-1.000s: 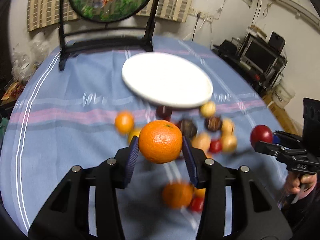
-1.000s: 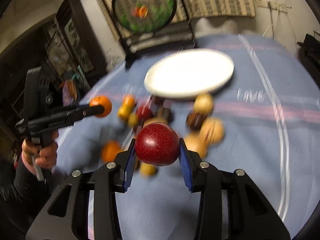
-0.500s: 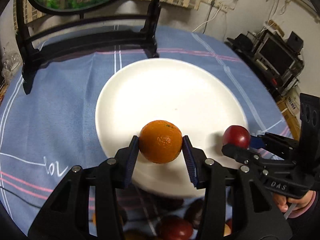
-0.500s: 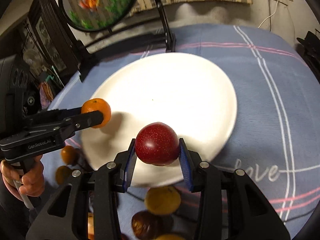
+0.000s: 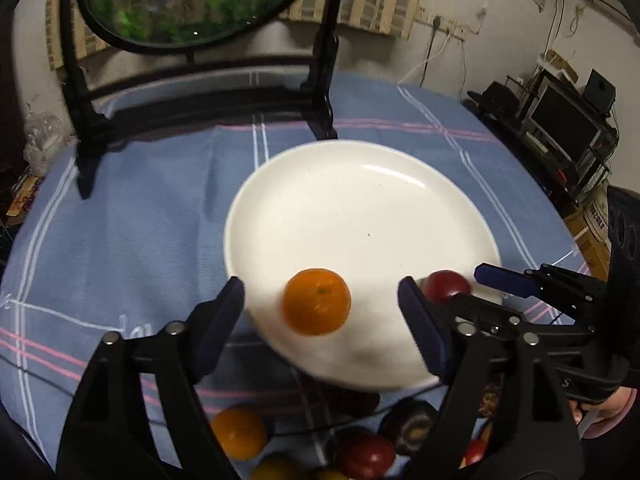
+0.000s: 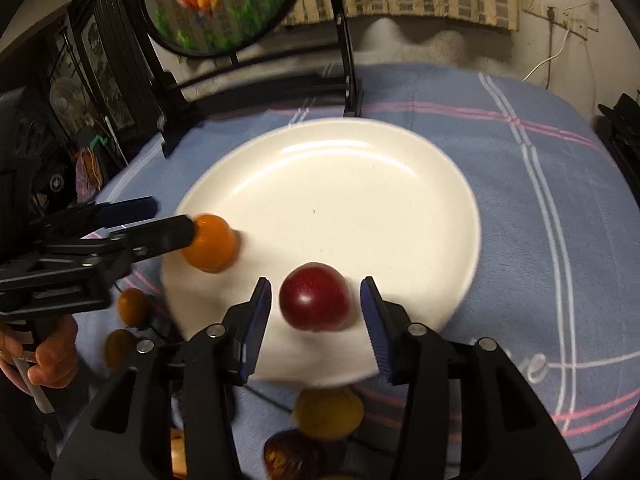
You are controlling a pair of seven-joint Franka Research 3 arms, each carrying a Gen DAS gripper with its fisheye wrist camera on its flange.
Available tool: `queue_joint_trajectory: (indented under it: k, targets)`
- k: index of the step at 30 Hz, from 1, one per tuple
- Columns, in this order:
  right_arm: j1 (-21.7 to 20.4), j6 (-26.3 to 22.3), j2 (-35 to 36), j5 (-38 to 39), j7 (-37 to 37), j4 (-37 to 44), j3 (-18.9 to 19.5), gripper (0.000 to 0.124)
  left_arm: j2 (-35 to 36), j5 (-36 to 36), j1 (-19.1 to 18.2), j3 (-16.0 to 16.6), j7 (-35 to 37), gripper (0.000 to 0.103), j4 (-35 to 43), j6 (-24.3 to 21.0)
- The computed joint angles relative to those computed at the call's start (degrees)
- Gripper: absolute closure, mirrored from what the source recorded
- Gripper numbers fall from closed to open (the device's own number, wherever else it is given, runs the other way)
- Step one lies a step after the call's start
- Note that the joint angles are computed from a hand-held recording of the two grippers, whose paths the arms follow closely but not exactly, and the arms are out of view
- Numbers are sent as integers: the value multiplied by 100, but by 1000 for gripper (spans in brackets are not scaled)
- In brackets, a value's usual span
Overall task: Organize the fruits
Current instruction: 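Carry the apple and orange onto the white plate and open both tools, then lift both open tools away from the plate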
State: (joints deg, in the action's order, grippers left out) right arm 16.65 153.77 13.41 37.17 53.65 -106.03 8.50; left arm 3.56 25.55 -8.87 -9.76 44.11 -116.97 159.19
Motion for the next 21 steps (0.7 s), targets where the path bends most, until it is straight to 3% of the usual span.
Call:
queue_joint_trajectory:
  k: [2, 6, 11, 14, 21]
  targets:
    - [-70, 222, -393, 409, -344, -411, 88, 70, -494, 430, -12, 13, -558, 10, -427, 129]
    - [18, 671, -1297, 1666, -1544, -1380, 78, 70, -1664, 1362, 164, -324, -1602, 5, -1476, 205]
    - [430, 636, -2200, 2801, -2561, -2450, -311, 70, -2890, 1558, 245, -843, -2334, 4, -2757, 299]
    - [586, 589, -2488, 3118, -2632, -2943, -459, 70, -3368, 1490, 187, -1153, -2678, 4, -3336, 164]
    - [653, 660, -2571, 2436, -1719, -3327, -455, 70, -3841, 1071, -29, -1268, -3068, 4, -4087, 569]
